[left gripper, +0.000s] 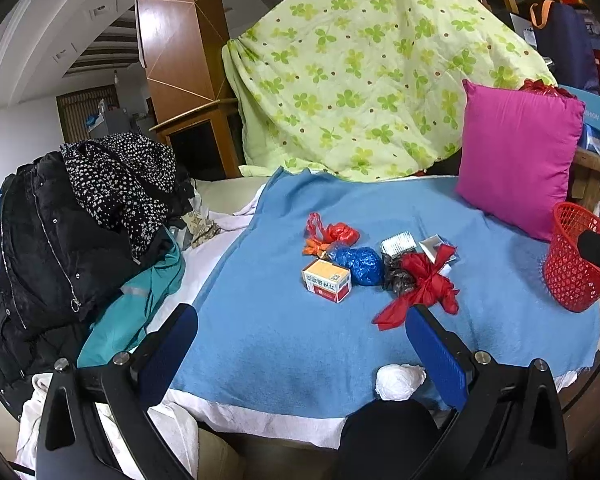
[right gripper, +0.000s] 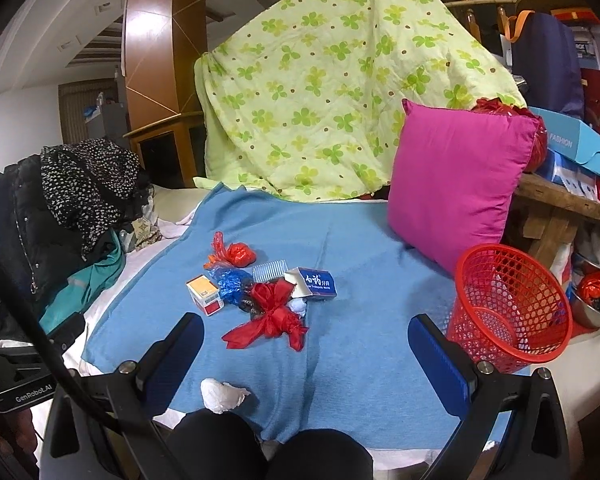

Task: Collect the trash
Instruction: 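Grasp the white tissue ball with the left tool while the right tool grasps the blue toothpaste box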

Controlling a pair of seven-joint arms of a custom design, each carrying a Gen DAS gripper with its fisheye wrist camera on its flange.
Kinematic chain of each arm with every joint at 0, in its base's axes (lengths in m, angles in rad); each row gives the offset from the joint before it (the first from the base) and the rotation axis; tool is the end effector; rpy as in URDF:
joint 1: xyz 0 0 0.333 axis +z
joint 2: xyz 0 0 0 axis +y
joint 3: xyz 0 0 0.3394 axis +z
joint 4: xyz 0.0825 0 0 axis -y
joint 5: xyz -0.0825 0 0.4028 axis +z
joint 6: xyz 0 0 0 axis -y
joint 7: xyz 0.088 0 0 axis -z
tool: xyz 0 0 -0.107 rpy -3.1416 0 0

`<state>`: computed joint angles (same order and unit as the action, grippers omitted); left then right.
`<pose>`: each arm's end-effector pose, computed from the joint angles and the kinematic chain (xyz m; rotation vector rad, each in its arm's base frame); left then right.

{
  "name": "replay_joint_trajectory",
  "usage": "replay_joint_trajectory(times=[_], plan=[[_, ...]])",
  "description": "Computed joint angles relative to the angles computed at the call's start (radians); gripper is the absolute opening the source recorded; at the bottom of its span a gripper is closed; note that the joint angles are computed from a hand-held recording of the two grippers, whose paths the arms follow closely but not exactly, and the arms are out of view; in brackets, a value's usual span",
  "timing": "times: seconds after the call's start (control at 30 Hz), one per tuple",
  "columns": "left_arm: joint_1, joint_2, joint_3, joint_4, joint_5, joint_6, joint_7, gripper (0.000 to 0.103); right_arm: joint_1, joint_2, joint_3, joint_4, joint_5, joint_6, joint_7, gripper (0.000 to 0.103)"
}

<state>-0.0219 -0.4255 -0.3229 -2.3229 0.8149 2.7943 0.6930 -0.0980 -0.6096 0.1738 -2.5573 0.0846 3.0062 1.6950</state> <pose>0.4366 -0.2161 0.5972 -1.4232 1.6704 -0.7645 0.4151 0.0398 0.6073 -1.4867 1.6415 -0.8631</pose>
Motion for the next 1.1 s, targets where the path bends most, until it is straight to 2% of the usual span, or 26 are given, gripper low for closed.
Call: replay_joint_trajectory(times=[0.13,0.2,0.23,0.27,0.3,0.37,0.47,0.5,0.57,0.63,0.7,0.73,0.8,0.93,1.0,1.1], plan=[[-0.009,0.037,0.007,0.015,-0.005,0.003,0.017,0.103,0.009,0.027,-0.012,0.012,0.006,0.004,-0.003,0.103],[-0.063,0.077,0.060,0.020,-0.086,0.029,0.104,0.103,0.016,0.045,-0.023,0.019,0.012,0.006,-0.007,0.103],[-0.104,0.096,0.100,0.016,-0.158,0.046,0.174,0.103,0.031,0.056,-0.041,0.024,0.021,0.006,-0.016,0.103],[-0.176,0.129,0.167,0.015,-0.286,0.058,0.296,0.103,0.054,0.068,-0.065,0.028,0.037,0.007,-0.027,0.103],[-0.221,0.153,0.210,0.017,-0.386,0.059,0.388,0.103,0.067,0.076,-0.081,0.031,0.049,0.007,-0.035,0.103],[-0.319,0.212,0.298,0.036,-0.621,0.035,0.593,0.103,0.099,0.098,-0.121,0.038,0.081,0.004,-0.058,0.103],[-0.376,0.291,0.346,0.072,-0.873,-0.016,0.789,0.103,0.137,0.145,-0.171,0.060,0.131,-0.010,-0.094,0.103],[-0.381,0.309,0.349,0.083,-0.937,-0.027,0.844,0.103,0.153,0.163,-0.191,0.070,0.154,-0.014,-0.107,0.103],[-0.387,0.351,0.345,0.106,-1.063,-0.048,0.958,0.103,0.230,0.207,-0.271,0.097,0.238,-0.026,-0.170,0.103],[-0.376,0.391,0.328,0.137,-1.153,-0.079,1.040,0.103,0.343,0.260,-0.385,0.147,0.383,-0.055,-0.279,0.103],[-0.355,0.436,0.306,0.176,-1.180,-0.121,1.065,0.103,0.423,0.307,-0.465,0.196,0.534,-0.083,-0.384,0.103],[-0.343,0.457,0.293,0.196,-1.194,-0.141,1.075,0.103,0.477,0.347,-0.525,0.244,0.650,-0.118,-0.463,0.103],[-0.316,0.494,0.267,0.222,-1.230,-0.159,1.109,0.100,0.512,0.421,-0.578,0.328,0.800,-0.195,-0.545,0.103],[-0.257,0.557,0.212,0.287,-1.279,-0.254,1.162,0.071,0.480,0.597,-0.614,0.502,1.057,-0.400,-0.611,0.103],[-0.230,0.576,0.185,0.303,-1.286,-0.274,1.180,0.066,0.442,0.676,-0.604,0.575,1.119,-0.475,-0.577,0.103],[-0.194,0.595,0.142,0.316,-1.290,-0.285,1.203,0.057,0.376,0.808,-0.580,0.704,1.163,-0.592,-0.455,0.103]])
